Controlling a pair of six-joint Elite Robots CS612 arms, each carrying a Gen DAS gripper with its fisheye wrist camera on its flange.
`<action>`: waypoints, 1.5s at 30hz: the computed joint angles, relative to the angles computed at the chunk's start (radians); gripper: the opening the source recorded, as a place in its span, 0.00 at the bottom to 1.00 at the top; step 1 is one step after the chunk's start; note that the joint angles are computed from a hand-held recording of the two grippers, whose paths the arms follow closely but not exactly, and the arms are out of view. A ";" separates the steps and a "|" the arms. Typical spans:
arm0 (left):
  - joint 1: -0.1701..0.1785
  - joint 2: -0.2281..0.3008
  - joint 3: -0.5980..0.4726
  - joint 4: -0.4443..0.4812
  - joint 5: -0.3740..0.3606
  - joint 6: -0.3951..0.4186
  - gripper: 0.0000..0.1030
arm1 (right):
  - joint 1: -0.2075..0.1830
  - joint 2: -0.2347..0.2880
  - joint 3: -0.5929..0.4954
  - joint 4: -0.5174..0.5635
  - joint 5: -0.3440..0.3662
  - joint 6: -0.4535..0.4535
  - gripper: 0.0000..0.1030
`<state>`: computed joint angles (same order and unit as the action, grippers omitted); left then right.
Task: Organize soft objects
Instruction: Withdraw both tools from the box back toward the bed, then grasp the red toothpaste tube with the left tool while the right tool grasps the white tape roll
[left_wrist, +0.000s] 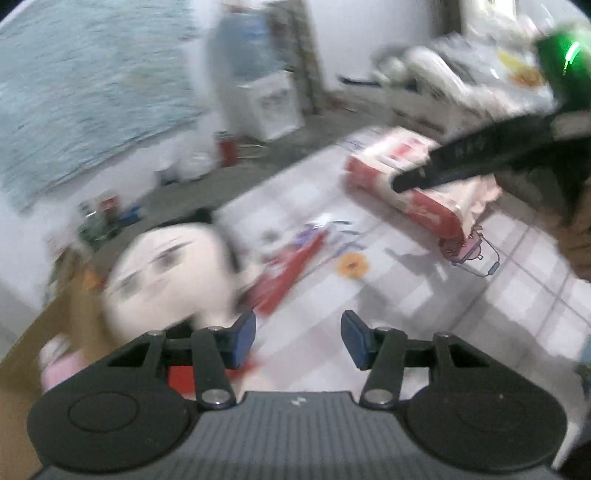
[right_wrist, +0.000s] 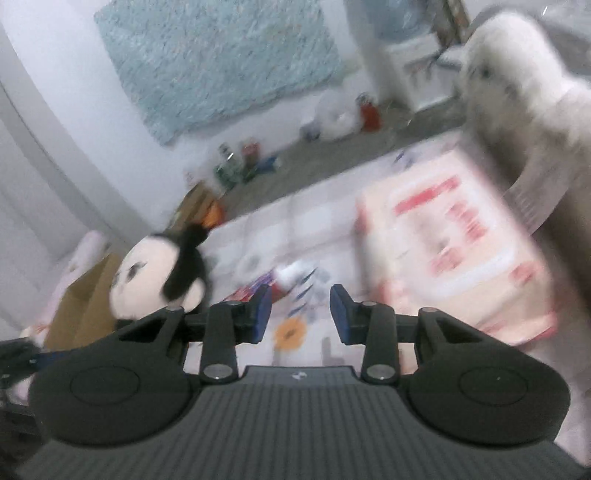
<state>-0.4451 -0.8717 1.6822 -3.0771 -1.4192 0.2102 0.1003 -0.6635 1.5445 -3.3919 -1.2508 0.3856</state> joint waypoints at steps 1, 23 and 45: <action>-0.005 0.030 -0.040 0.024 -0.007 0.015 0.52 | -0.005 0.002 0.004 -0.014 0.003 -0.006 0.35; 0.024 0.198 -0.375 0.459 -0.103 -0.153 0.28 | -0.015 0.027 -0.042 0.039 0.046 -0.071 0.40; 0.035 0.004 0.005 0.272 -0.141 -0.187 0.29 | 0.052 0.240 -0.504 0.467 0.110 -0.034 0.41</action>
